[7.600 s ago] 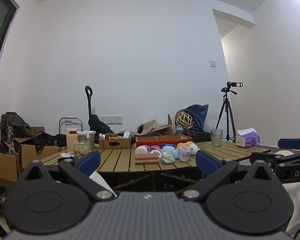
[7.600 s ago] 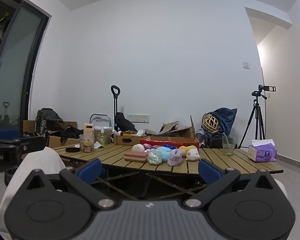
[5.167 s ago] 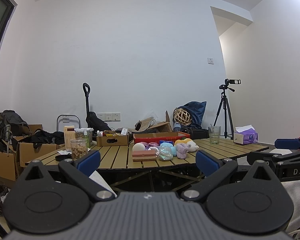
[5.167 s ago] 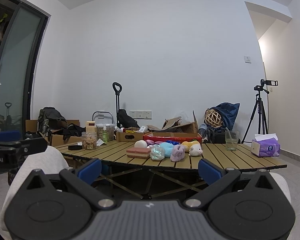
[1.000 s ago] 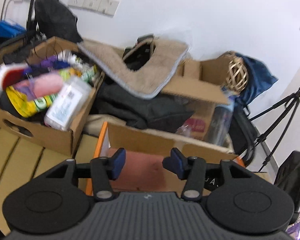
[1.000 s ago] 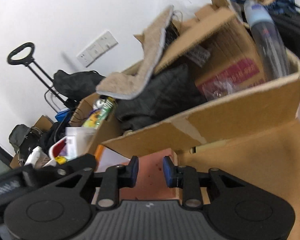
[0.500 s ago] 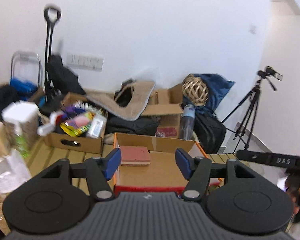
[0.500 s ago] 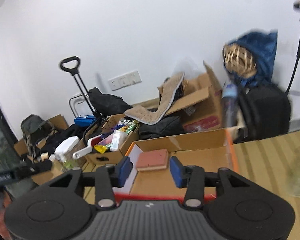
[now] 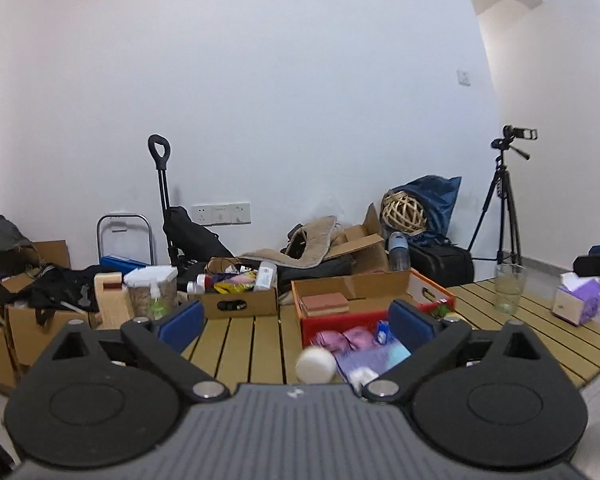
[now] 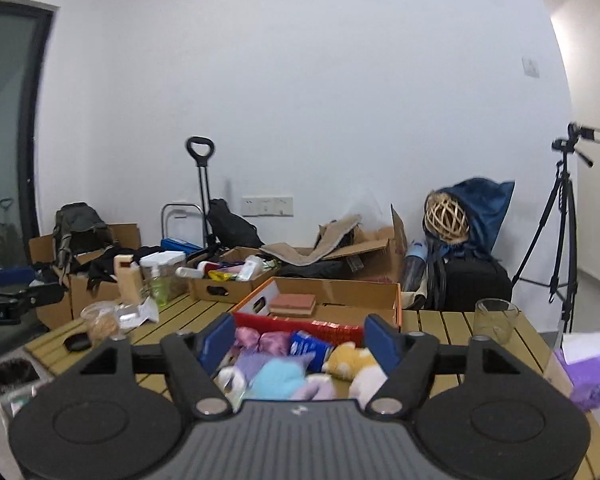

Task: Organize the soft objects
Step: 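Bring both tools back over the pile of soft items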

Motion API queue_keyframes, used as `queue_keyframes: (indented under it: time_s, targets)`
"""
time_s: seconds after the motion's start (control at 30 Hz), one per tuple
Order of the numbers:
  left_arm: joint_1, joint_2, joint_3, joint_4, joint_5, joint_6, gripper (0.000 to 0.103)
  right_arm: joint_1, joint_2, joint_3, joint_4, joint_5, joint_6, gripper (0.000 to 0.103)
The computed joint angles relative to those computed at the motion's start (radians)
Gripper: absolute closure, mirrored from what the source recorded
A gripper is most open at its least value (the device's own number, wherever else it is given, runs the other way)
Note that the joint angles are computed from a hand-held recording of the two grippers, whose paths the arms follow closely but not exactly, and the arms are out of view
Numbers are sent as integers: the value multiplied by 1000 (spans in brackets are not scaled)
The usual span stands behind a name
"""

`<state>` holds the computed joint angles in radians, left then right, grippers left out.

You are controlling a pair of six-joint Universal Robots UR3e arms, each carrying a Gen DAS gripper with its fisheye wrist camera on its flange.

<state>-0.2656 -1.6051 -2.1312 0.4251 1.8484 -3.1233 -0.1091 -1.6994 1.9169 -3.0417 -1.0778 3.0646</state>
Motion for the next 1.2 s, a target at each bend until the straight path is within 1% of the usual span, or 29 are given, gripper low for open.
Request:
queue_keyframes:
  time_s: [0.03, 0.1, 0.17, 0.2, 0.23, 0.27, 0.3, 0.33, 0.4, 0.5, 0.57, 0.67, 0.77, 1.0, 1.2]
  targets:
    - [-36, 5, -68, 68, 36, -24, 0, 13, -45, 87, -60, -19, 6, 24]
    - [-103, -16, -162, 200, 105, -38, 0, 74, -97, 257, -231, -117, 22, 23]
    - [-196, -80, -231, 346, 203, -62, 0, 188, -91, 388, -389, -275, 10, 22]
    - [-215, -96, -272, 399, 209, -78, 0, 255, -75, 440, -458, -361, 21, 22]
    - [-230, -119, -309, 452, 207, -98, 0, 299, -68, 493, -518, -406, 43, 22]
    - [-230, -140, -344, 498, 199, -116, 0, 332, -66, 548, -568, -427, 72, 22]
    - [-245, -160, -366, 522, 210, -133, 0, 354, -65, 591, -596, -435, 102, 22]
    - [-259, -171, -381, 523, 219, -151, 0, 376, -76, 627, -601, -444, 128, 22]
    - [-272, -188, -403, 542, 222, -159, 0, 410, -89, 676, -606, -456, 142, 22]
    - [-274, -197, -405, 562, 215, -165, 0, 452, -77, 674, -603, -493, 121, 22]
    - [-275, -193, -402, 558, 206, -165, 0, 467, -64, 664, -626, -514, 135, 22]
    - [-285, -201, -398, 548, 208, -153, 0, 466, -56, 655, -640, -512, 137, 21]
    - [-281, -197, -397, 530, 196, -167, 0, 468, -43, 644, -634, -507, 146, 22]
    - [-269, -198, -414, 557, 176, -172, 0, 471, -29, 625, -630, -531, 146, 21]
    - [-251, -195, -423, 554, 158, -180, 0, 486, 17, 599, -647, -520, 132, 21]
